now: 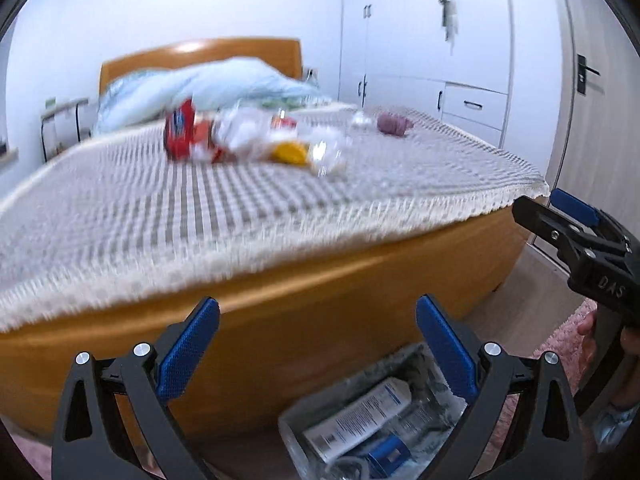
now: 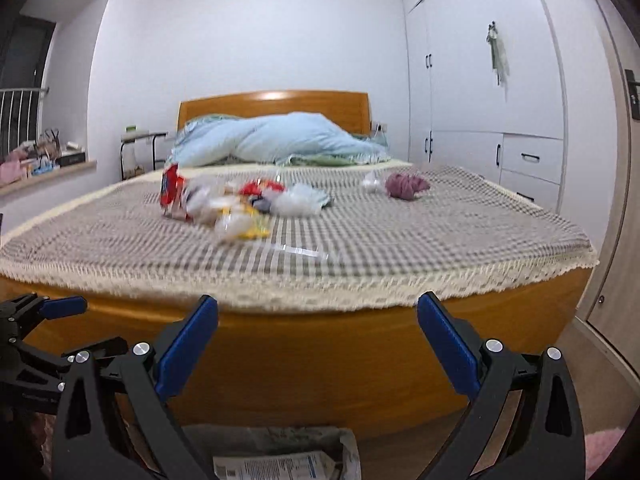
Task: Collect trash
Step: 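Move the left tool toward the clear plastic bag on the blanket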
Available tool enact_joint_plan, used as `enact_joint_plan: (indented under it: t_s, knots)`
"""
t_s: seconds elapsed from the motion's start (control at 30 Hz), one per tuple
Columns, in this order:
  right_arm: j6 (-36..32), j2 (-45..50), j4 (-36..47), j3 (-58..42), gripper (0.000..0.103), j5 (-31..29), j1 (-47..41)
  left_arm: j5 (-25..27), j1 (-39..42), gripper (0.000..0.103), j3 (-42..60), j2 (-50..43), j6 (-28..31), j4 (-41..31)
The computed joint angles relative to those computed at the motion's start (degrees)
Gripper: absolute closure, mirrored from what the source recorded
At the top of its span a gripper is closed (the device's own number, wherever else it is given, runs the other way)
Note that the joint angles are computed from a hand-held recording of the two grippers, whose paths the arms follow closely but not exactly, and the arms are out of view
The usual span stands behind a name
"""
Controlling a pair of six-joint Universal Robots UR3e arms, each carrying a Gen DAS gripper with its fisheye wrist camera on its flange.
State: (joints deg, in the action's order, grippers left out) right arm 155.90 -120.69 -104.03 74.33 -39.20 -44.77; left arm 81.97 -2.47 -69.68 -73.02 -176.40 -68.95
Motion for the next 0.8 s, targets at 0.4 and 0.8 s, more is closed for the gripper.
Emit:
enact_joint_plan:
  t_s: [0.4,0.8]
  knots:
    - [8.51,11.71,-21.67,-5.56,0.008,-20.99,18.09,-6.06,5.45,0.008,10.98,-7.15,0.19,0.50]
    - [11.42,25.26,-26.46,-16.60,0.008,-31.28,28.48,-10.62,8.92,0.008,26.43,-18.09,-0.12,-1.91]
